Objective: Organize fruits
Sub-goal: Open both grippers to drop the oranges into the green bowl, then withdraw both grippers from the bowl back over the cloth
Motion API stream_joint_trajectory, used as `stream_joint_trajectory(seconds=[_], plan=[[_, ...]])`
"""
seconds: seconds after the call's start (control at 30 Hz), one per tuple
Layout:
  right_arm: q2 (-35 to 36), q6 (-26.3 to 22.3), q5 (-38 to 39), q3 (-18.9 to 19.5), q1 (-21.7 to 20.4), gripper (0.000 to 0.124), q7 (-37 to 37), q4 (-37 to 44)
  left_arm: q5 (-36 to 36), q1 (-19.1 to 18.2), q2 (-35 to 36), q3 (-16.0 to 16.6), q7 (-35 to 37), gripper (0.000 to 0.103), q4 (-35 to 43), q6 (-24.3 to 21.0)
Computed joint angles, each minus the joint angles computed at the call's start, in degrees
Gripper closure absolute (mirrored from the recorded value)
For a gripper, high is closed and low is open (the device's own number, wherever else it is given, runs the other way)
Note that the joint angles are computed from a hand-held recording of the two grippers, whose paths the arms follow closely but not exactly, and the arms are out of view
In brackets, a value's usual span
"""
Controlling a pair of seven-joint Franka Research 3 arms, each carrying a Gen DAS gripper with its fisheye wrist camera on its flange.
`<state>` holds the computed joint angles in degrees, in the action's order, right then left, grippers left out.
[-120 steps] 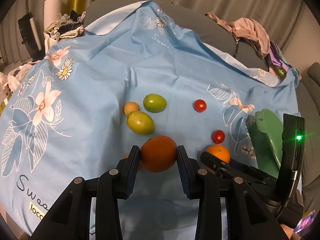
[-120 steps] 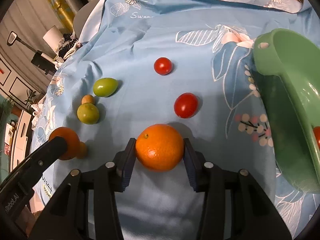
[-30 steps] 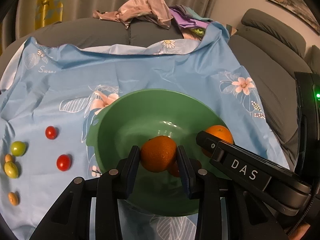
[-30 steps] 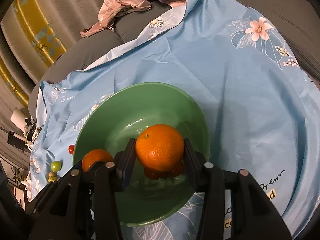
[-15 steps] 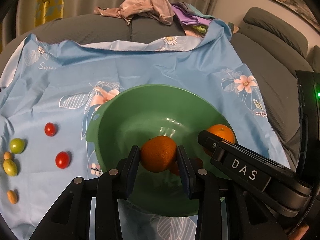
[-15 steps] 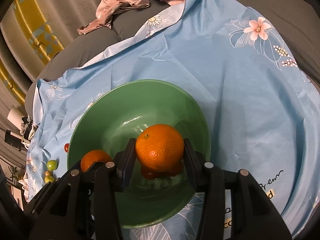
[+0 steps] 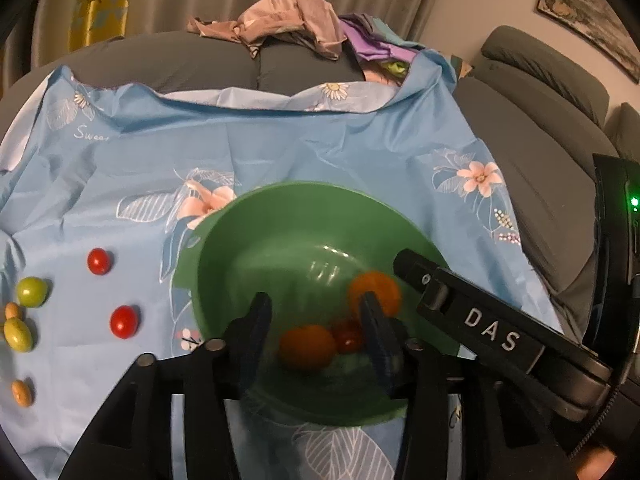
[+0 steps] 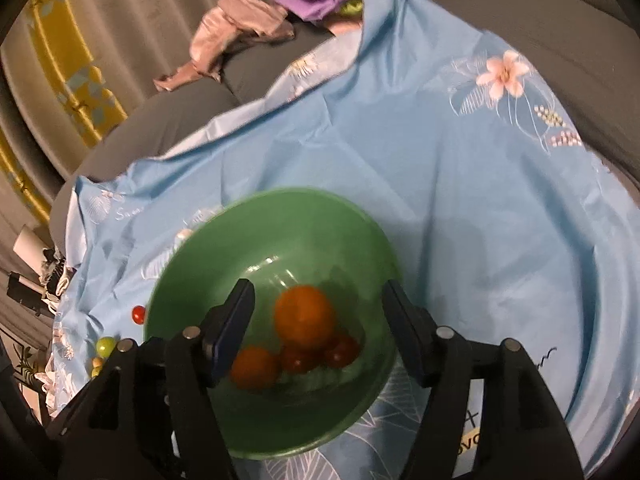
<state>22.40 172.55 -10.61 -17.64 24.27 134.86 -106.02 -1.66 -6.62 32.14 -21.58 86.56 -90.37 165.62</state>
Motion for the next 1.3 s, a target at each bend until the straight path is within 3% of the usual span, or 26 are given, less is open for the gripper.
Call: stream_joint_trajectory(seconds=[0.1,0.33,0.53,0.67,0.73,0.83,0.93,1.0,1.13,1.23,1.3], plan=[[-0.2,1.4,1.7,1.9,-1.5,0.056,-1.7,-0.2,-0.1,0.4,-1.9,0.5,-0.9,0.045,-2.2,1.1],[-0.2,3.0,4.7,3.3,-1.6,0.055,-5.6,-0.1,0.7,1.3,-6.7,2.4,-3.5,0.044,-7.4,3.1],[-0.5,4.1,6.6,3.2,-0.1,0.054,-9.3,-0.2,7.5,-1.4,-12.6,10.8,-12.6,0.044,-12.4,3.3],[-0.4,4.5,8.3,6.8,-1.7,0.054,-14.8,0.5,15.9,-3.7,-15.6,17.7,-24.4,0.044,-15.1,2.9],[-0.2,4.4,8.5,6.5,-0.7,0.054,-16.5,0.9,19.0,-2.9,-16.7,18.2,-26.6,0.044,-16.1,1.3],[0.4,4.1,8.1,5.4,1.2,0.054,-17.8,1.9,22.8,-1.0,-18.6,18.6,-29.3,0.044,-19.3,2.8],[1.1,3.5,7.8,4.5,3.0,0.054,-18.1,2.8,31.7,-2.1,-19.8,22.7,-38.8,0.044,-22.4,6.4],[1.5,3.2,7.4,4.7,3.5,0.054,-19.0,3.4,31.2,0.2,-19.6,21.5,-39.9,0.044,-23.4,7.8],[2.7,2.7,7.5,7.7,2.4,0.054,-22.8,5.1,21.4,6.9,-18.8,14.6,-31.0,0.044,-23.8,6.6],[3.6,2.3,14.0,19.4,-6.2,0.054,-32.9,6.4,18.3,7.8,-18.1,14.0,-28.1,0.044,-23.7,5.9],[4.5,2.0,17.8,24.7,-9.8,0.054,-38.1,7.4,16.2,8.4,-17.6,13.6,-26.5,0.044,-23.0,4.0]])
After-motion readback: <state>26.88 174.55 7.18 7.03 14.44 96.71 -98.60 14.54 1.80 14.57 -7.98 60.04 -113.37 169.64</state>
